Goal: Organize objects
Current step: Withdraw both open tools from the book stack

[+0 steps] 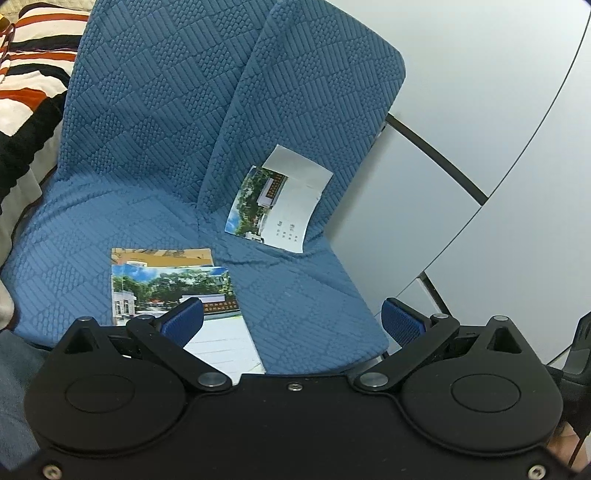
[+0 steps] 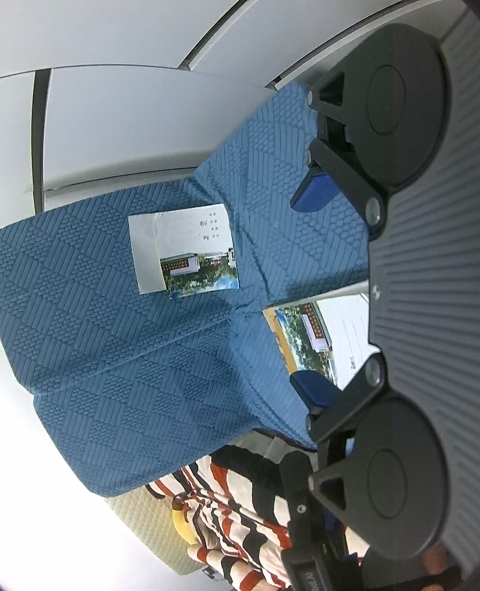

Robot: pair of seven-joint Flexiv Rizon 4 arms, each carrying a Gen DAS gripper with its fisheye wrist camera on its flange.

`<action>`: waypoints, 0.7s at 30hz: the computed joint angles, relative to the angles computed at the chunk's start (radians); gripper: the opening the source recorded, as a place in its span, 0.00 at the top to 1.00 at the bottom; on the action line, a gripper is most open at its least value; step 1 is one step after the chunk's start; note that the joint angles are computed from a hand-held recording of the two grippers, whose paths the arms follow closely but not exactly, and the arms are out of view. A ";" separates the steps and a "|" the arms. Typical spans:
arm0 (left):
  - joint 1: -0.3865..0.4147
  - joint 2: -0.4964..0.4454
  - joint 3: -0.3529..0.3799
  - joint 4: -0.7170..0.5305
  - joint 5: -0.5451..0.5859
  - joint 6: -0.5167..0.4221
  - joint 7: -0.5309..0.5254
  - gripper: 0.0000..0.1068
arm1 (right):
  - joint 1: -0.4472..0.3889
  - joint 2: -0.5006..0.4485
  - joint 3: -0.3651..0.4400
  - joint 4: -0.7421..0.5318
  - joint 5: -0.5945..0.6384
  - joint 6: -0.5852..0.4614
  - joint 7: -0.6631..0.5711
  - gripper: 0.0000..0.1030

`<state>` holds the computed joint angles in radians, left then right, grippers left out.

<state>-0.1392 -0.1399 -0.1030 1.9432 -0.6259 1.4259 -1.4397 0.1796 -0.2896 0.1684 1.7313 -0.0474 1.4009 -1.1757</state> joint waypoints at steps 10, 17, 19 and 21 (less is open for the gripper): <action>-0.009 -0.041 -0.004 -0.034 0.054 0.010 -0.064 0.04 | -0.024 -0.004 -0.004 0.002 0.004 0.018 -0.022 0.09; -0.009 -0.077 0.009 -0.072 0.129 -0.014 -0.128 0.04 | -0.034 -0.027 -0.008 -0.012 0.011 0.015 -0.033 0.09; -0.009 -0.090 0.012 -0.086 0.152 -0.018 -0.144 0.04 | -0.036 -0.038 -0.009 -0.016 0.012 0.016 -0.032 0.09; -0.011 -0.108 0.019 -0.107 0.181 -0.024 -0.164 0.04 | -0.040 -0.051 -0.009 -0.024 0.013 0.015 -0.032 0.09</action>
<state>-0.1498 -0.2475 -0.0844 1.8363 -0.4447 1.4019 -1.6041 0.1397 -0.3409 0.1596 1.7068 -0.0339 1.4157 -1.2073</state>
